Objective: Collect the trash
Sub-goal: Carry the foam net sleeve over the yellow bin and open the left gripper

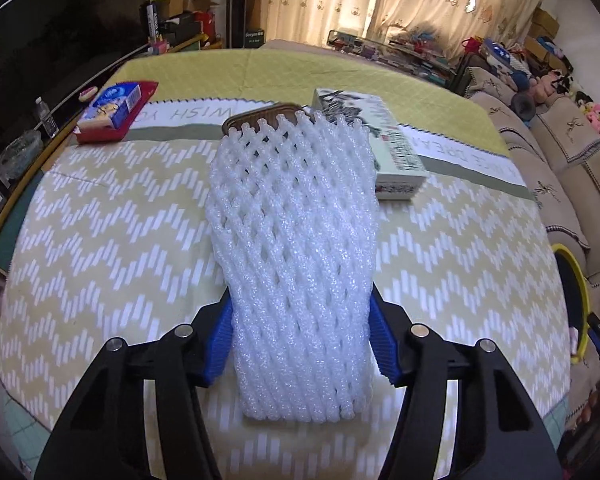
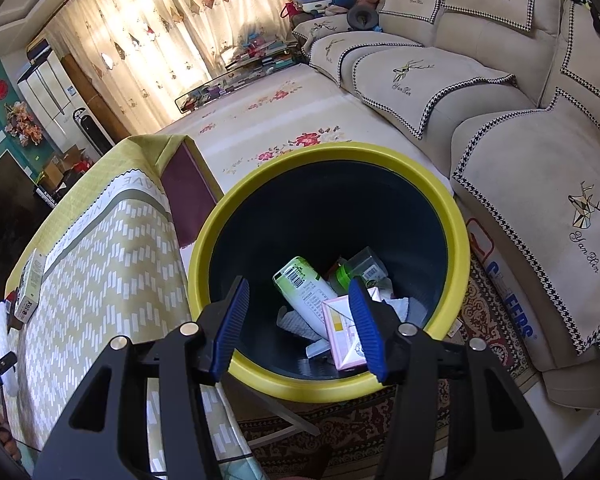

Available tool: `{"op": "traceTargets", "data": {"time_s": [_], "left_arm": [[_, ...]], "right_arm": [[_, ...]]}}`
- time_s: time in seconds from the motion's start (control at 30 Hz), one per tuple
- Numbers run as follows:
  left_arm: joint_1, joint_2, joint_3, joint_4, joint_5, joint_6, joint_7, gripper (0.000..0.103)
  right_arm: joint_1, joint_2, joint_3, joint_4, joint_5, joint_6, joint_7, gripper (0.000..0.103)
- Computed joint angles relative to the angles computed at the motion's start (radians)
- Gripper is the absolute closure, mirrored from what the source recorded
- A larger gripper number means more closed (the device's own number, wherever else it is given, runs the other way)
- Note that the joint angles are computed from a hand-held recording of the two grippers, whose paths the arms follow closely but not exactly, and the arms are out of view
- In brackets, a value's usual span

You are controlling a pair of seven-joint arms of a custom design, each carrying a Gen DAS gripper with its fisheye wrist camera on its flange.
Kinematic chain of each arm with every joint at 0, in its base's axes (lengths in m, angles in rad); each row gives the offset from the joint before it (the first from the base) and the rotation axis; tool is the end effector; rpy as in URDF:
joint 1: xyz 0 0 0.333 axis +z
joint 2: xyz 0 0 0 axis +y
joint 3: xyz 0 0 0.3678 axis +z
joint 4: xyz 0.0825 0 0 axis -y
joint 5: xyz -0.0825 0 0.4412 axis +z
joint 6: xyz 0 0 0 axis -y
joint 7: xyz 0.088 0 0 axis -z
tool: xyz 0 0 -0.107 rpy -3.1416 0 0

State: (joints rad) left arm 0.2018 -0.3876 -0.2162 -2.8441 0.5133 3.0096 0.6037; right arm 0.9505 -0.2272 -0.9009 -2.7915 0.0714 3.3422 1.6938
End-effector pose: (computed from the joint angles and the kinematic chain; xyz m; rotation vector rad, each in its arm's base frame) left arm 0.4045 -0.0376 0.3582 -2.2645 1.4147 -0.5524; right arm 0.4462 0.0203 0.3315 -1.5650 1.9140 -0.3845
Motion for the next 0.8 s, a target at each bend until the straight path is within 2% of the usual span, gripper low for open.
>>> {"op": "traceTargets", "data": {"time_s": [0.2, 0.3, 0.47, 0.53, 0.6, 0.8], "left_arm": [[-0.107, -0.123, 0.028, -0.027, -0.039, -0.044, 0.065, 0.045], [-0.168, -0.121, 0.028, -0.006, -0.067, -0.041, 0.109, 0.045], [-0.272, -0.031, 0.030, 0.068, -0.112, -0.015, 0.189, 0.045], [-0.312, 0.030, 0.020, 0.119, -0.127, -0.010, 0.223, 0.045], [-0.325, 0.081, -0.006, 0.167, -0.121, -0.007, 0.237, 0.045], [-0.421, 0.258, -0.022, 0.341, -0.149, -0.015, 0.334, 0.045]], "right_arm": [[0.014, -0.019, -0.015, -0.009, -0.006, 0.009, -0.004, 0.053], [-0.011, -0.035, 0.006, -0.020, -0.005, 0.015, -0.011, 0.053], [-0.089, -0.063, 0.065, -0.041, 0.003, 0.017, -0.029, 0.053], [-0.147, -0.072, 0.108, -0.054, 0.014, 0.021, -0.038, 0.053], [-0.205, -0.078, 0.148, -0.066, 0.023, 0.023, -0.042, 0.053], [-0.242, -0.103, 0.110, -0.091, 0.028, 0.016, -0.064, 0.053]]}}
